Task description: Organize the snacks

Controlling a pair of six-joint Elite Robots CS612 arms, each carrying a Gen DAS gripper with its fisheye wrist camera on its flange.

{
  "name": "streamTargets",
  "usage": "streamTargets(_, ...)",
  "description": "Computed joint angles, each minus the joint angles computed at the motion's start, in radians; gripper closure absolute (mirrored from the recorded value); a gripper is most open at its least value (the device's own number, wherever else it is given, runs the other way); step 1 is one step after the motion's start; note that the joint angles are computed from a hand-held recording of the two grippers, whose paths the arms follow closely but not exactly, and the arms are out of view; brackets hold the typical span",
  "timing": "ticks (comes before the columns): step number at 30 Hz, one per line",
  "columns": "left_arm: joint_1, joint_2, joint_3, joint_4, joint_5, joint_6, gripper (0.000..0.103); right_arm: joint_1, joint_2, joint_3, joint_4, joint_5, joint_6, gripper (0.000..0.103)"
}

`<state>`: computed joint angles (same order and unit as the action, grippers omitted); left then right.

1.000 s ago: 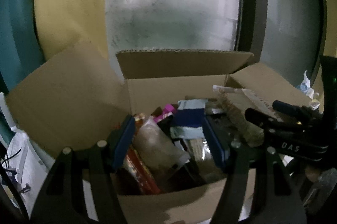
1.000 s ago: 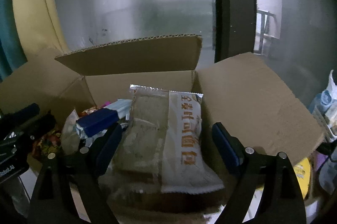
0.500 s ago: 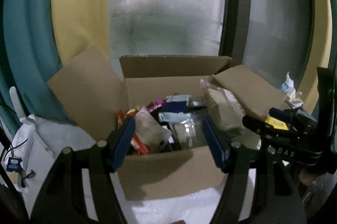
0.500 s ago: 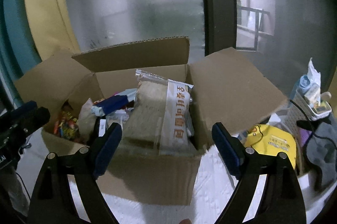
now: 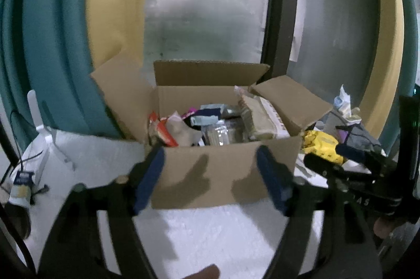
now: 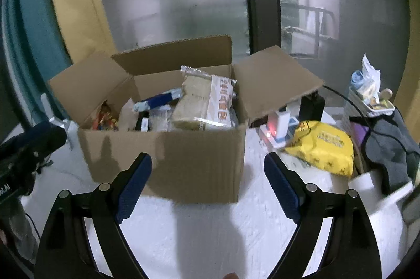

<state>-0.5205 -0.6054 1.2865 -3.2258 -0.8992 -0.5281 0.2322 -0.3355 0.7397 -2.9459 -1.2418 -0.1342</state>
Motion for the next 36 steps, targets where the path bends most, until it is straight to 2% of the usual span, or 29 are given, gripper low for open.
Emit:
streamTargets(5, -0.028, -0.022, 0.048, -0.023, 0.059, 0.008, 0.017, -0.006, -0.062, 0.130, -0.084, 0.018, -0.003, 0.013)
streamTargets(13, -0.081, -0.066, 0.154, -0.087, 0.155, 0.004, 0.016, -0.016, -0.158, 0.327, -0.220, 0.049, -0.011, 0.013)
streamTargets(17, -0.121, -0.079, 0.190, -0.081, 0.272, 0.007, 0.016, -0.021, -0.195, 0.411, -0.269, 0.073, -0.011, 0.013)
streamTargets(19, -0.141, -0.079, 0.207, -0.109, 0.318, 0.032, 0.016, -0.024, -0.215, 0.455, -0.294, 0.089, -0.009, 0.013)
streamTargets(25, -0.182, -0.098, 0.272, -0.190, 0.351, 0.044, 0.016, -0.031, -0.272, 0.582, -0.385, 0.099, -0.018, 0.013)
streamTargets(28, -0.214, -0.088, 0.285, -0.299, 0.434, 0.088, 0.016, -0.039, -0.297, 0.644, -0.457, 0.107, -0.013, 0.013)
streamTargets(30, -0.239, -0.065, 0.272, -0.430, 0.486, 0.209, 0.016, -0.043, -0.309, 0.680, -0.512, 0.104, -0.015, 0.013)
streamTargets(32, -0.257, -0.057, 0.269, -0.507, 0.498, 0.271, 0.016, -0.047, -0.322, 0.715, -0.571, 0.094, -0.017, 0.013)
streamTargets(36, -0.275, -0.063, 0.281, -0.567, 0.479, 0.293, 0.016, -0.056, -0.342, 0.760, -0.647, 0.088, -0.012, 0.013)
